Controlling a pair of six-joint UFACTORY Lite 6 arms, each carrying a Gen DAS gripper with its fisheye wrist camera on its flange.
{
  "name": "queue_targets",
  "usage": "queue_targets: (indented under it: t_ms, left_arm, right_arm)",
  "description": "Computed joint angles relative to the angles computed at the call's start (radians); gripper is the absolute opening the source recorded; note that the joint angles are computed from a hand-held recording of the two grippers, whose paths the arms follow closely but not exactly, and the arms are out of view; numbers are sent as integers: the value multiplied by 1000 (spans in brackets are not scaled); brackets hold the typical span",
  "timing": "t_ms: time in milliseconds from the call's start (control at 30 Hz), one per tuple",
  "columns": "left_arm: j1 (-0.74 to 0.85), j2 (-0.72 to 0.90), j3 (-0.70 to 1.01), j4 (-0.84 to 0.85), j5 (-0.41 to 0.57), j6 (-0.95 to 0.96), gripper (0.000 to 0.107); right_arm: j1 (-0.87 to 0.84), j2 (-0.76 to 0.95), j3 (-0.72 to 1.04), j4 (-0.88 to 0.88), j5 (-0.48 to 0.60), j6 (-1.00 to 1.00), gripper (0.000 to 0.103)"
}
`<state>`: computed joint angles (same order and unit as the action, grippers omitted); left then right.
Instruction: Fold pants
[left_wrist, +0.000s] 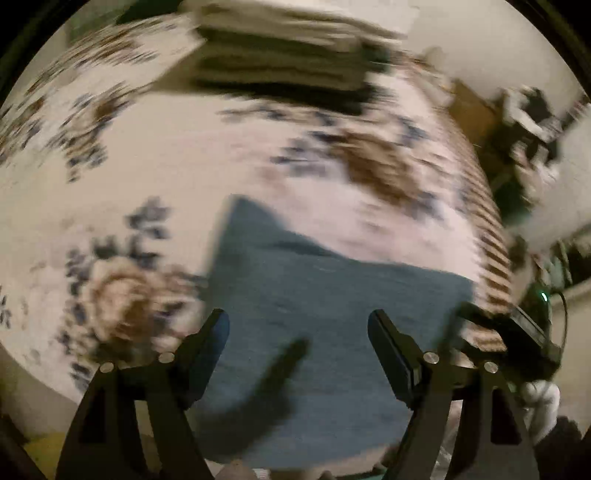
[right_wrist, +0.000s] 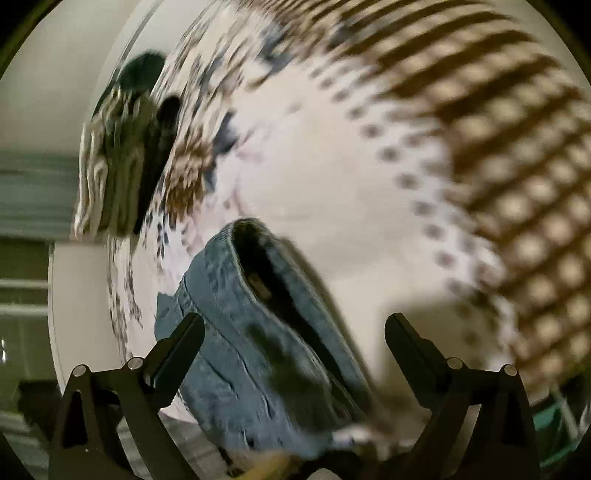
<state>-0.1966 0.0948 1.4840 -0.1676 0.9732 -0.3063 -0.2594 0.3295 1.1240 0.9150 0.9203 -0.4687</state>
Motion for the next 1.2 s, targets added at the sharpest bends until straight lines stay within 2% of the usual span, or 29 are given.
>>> queue_targets:
  t_ms: [67, 133, 167, 233, 267, 333, 467, 600, 733, 800, 833, 867, 967, 1100, 1200]
  left_arm:
    - [85, 40, -16, -33, -15, 60, 76]
    - [141, 90, 2, -90, -25, 117, 76]
    - [154, 109, 11, -107, -29, 130, 76]
    - [174, 166, 57, -157, -29, 157, 76]
    - [175, 202, 91, -167, -29, 159, 76]
    - [165, 293, 181, -194, -14, 170, 76]
    - [139, 570, 462, -177, 97, 115, 76]
    - [183, 663, 515, -229, 112, 102, 77]
    - [205, 605, 491, -232, 131, 119, 77]
    - [201, 516, 420, -215, 115, 143, 77]
    - [206, 446, 352, -228, 98, 165, 77]
    - [212, 369, 272, -246, 86, 184, 77]
    - [219, 197, 74, -294, 59, 221, 78]
    - [203, 40, -182, -350, 18, 256, 78]
    - [173, 13, -296, -386, -32, 285, 78]
  right_arm:
    - [32, 155, 86, 35, 45, -13, 100]
    - [41, 203, 84, 83, 60, -42, 99]
    - [42, 176, 52, 113, 39, -78, 79]
    - [31, 140, 4, 156, 59, -113, 29]
    - [15, 103, -34, 169, 53, -99, 21]
    - [-11, 19, -94, 155, 43, -60, 18]
    - [-30, -105, -148, 52, 12, 52, 13]
    - [-91, -99, -164, 15, 8, 60, 13]
    - [-113, -26, -134, -10, 21, 39, 16]
    - [-110, -2, -109, -26, 36, 58, 33]
    - [-117, -11, -109, -38, 45, 76, 51]
    - [-137, -52, -135, -42, 51, 76, 60]
    - [-215, -218, -262, -44, 107, 62, 77]
    - [-305, -472, -520, -28, 202, 56, 81]
    - [-273, -515, -676, 61, 193, 13, 81]
